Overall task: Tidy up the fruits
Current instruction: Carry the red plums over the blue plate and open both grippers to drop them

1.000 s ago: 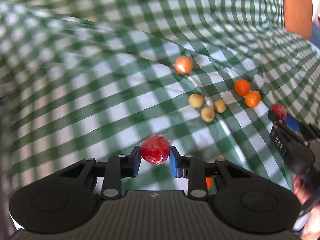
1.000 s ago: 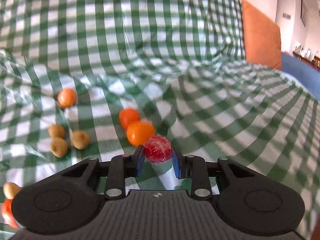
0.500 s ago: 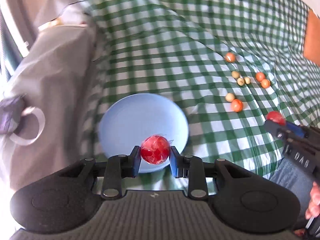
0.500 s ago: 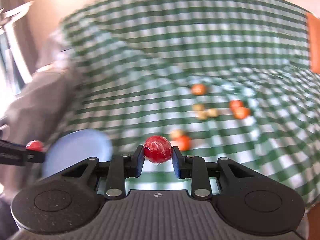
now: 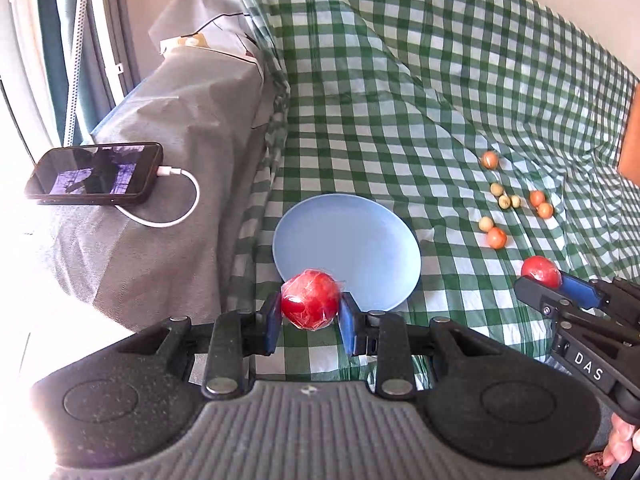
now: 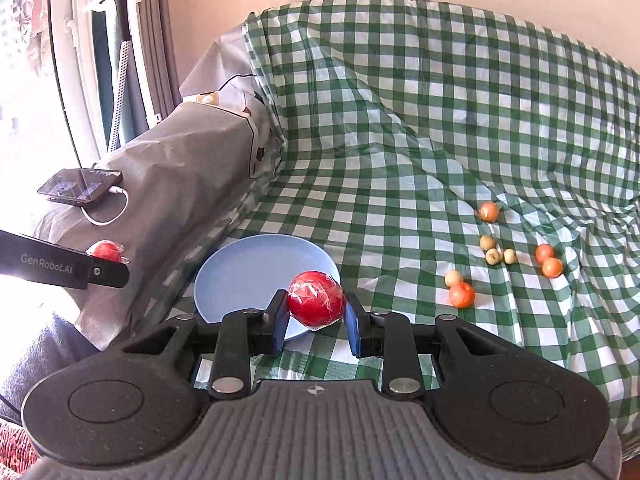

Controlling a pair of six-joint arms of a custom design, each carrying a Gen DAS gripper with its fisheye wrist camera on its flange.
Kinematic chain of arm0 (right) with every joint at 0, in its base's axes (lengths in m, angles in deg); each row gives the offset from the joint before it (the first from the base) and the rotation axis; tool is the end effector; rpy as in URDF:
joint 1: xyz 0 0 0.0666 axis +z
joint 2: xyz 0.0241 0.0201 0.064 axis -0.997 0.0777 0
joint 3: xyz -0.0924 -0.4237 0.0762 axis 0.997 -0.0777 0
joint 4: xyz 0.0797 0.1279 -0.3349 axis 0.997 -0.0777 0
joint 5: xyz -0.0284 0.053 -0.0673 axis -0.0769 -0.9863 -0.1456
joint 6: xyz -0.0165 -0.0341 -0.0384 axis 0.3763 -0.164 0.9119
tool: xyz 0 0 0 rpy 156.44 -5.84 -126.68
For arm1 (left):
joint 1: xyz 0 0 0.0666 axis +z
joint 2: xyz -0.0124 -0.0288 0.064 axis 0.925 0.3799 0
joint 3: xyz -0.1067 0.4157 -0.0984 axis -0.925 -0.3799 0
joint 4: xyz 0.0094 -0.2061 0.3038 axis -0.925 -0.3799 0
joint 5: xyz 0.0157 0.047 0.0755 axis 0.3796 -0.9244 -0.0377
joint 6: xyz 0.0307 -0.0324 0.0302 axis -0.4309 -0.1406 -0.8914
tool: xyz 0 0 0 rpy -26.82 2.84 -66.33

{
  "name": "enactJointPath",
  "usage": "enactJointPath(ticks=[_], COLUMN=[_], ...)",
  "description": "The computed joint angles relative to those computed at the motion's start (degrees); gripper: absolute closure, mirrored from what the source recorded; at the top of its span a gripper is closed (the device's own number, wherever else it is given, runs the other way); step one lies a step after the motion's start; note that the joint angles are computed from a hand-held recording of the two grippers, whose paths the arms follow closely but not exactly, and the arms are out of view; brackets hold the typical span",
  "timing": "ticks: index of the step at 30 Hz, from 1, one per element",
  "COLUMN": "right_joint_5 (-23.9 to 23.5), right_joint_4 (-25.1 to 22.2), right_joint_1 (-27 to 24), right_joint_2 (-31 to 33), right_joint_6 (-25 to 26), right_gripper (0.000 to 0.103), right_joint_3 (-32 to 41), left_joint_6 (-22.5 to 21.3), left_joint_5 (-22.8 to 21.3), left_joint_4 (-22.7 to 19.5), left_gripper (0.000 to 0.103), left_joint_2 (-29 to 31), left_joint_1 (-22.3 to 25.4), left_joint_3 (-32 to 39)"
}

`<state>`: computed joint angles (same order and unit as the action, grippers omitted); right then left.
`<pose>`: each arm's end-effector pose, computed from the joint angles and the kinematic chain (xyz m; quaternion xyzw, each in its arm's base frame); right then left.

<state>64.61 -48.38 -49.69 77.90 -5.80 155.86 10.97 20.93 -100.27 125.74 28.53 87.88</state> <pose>0.3573 0.2285 0.5482 0.1550 0.8775 -0.0757 0.4476 0.4674 -0.3762 0.5695 0.2235 0.9125 -0.0951 0.3292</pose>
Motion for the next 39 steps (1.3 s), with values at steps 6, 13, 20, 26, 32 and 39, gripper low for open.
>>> enactJointPath(ticks=[6,13,20,26,32,39], right_joint_5=[0.29,-0.35,-2.19,-4.55,-7.39,-11.73], right_joint_4=[-1.14,-1.35,-1.29,-0.22,1.52,3.32], right_joint_1=[0.22,-0.30,-1.58,-3.57,-5.80,-9.20], right_joint_2=[0.32,0.45,0.58,2.17,5.08,8.76], right_joint_6=[-0.31,-0.46,-0.16,1.56,4.17,6.92], right_gripper=[0.072,0.072,0.072,0.072,0.072,0.072], right_joint_3=[0.79,0.43,-0.38,0.03,1.39,3.07], left_joint_6=[0.07,0.30,0.72,0.68,0.02,-0.83], left_joint_5=[0.72,1.11,1.07,0.92,0.88,0.57], left_joint_4=[0.81,0.15,-1.62,-3.56,-7.31,-17.55], left_gripper=[0.069,0.069,0.069,0.069,0.069,0.069], left_joint_2=[-0.08,1.15,3.86,7.82,14.01,25.46], left_joint_1=[0.15,0.33,0.79,1.07,1.10,1.33], left_joint_3=[-0.44,1.07,4.73,10.12,18.58,37.08])
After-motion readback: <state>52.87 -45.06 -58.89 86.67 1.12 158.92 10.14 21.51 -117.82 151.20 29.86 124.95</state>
